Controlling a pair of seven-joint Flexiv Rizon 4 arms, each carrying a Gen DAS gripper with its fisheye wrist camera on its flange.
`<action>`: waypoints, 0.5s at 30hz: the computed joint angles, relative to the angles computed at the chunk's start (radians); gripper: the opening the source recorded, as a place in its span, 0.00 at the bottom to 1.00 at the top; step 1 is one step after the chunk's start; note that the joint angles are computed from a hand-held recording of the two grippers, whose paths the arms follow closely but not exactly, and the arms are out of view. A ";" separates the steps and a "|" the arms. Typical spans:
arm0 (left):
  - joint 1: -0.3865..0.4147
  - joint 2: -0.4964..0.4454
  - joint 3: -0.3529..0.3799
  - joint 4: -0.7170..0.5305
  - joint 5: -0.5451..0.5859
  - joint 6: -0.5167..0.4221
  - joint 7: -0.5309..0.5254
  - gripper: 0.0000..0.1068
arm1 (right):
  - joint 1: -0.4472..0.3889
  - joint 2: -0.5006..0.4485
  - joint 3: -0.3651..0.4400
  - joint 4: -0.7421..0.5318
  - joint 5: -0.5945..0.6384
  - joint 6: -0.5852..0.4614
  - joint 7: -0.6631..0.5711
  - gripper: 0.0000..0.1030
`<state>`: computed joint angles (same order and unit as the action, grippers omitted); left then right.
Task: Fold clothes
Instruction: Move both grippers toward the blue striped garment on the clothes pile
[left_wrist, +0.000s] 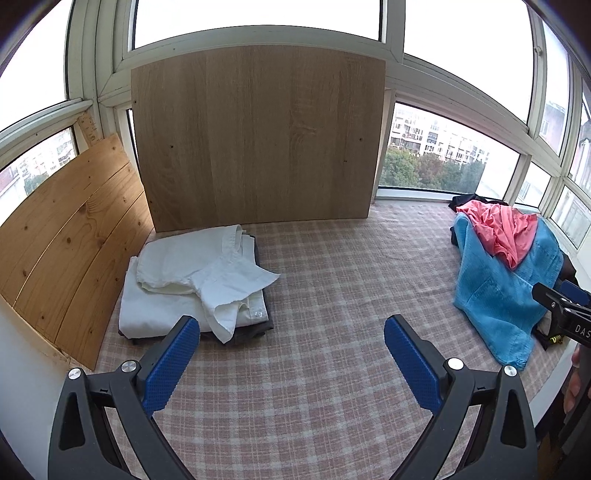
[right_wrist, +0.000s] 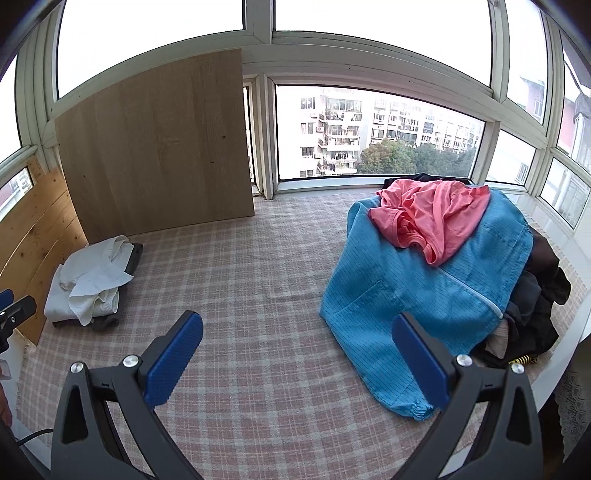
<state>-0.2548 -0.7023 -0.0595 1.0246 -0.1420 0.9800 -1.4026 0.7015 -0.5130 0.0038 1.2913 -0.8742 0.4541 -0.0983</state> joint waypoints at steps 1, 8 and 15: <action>-0.012 -0.003 0.006 -0.007 0.005 0.002 -0.016 0.94 | -0.005 0.010 -0.002 0.013 -0.004 0.002 0.001 1.00; -0.091 -0.039 0.035 -0.095 0.061 -0.032 -0.104 0.94 | -0.050 0.073 0.008 0.104 -0.055 0.027 -0.027 1.00; -0.156 -0.086 0.051 -0.200 0.116 -0.081 -0.172 0.94 | -0.119 0.144 0.031 0.212 -0.080 0.110 -0.017 1.00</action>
